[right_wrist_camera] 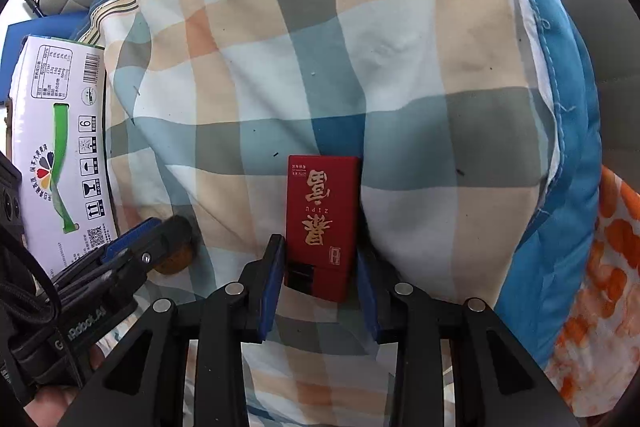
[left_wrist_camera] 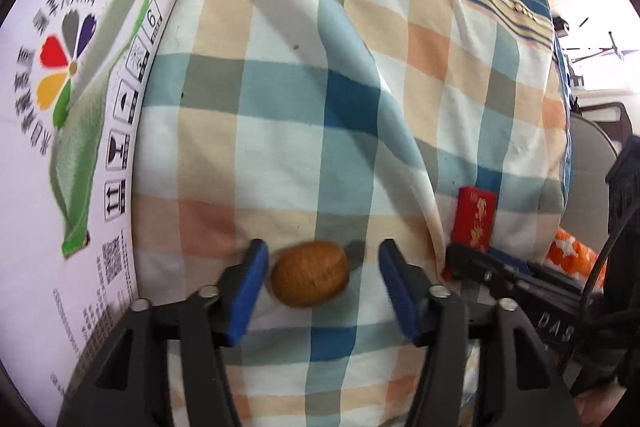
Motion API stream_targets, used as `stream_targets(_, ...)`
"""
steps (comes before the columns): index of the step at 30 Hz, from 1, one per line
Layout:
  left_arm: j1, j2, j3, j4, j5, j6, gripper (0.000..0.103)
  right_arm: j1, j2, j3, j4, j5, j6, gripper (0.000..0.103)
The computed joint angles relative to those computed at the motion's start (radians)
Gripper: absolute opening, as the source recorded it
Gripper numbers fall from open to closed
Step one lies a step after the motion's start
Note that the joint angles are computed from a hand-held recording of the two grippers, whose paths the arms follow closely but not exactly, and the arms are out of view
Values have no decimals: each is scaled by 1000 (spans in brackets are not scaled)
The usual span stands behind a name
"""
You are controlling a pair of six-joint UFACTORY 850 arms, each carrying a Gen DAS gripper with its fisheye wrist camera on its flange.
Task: Organize rigid objects
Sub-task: 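Carry the walnut and red packet over the cardboard box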
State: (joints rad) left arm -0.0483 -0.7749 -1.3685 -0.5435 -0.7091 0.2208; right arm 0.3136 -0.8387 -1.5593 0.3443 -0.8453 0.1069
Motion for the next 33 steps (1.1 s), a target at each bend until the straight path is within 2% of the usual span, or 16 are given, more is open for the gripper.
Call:
stream_targets(4, -10, 3, 13, 58, 14, -19, 57, -24, -8, -2, 8, -9, -20, 37)
stream_targets(6, -16, 2, 13, 83, 22, -24, 57, -15, -4, 27, 16, 16, -22, 37)
stream_targets(8, -32, 6, 20, 148, 43, -71, 37, -7, -8, 28, 4, 24, -6, 37)
stream_targets(13, -59, 23, 36, 178, 59, -101, 37, 20, -26, 3, -52, 25, 76, 36)
stream_targets(18, -70, 92, 92, 143, 80, -72, 37, 43, -16, 3, -84, 16, 105, 36)
stream_targets(20, -71, 132, 131, 76, 121, -8, 37, 44, 32, 59, -56, 34, 90, 36)
stream_targets(27, -56, 271, 208, -21, 140, 119, 37, 40, 205, 219, 50, 108, 42, 36)
stream_targets(33, 24, 395, 231, -93, 106, 234, 37, 75, 322, 247, 108, 131, 44, 36)
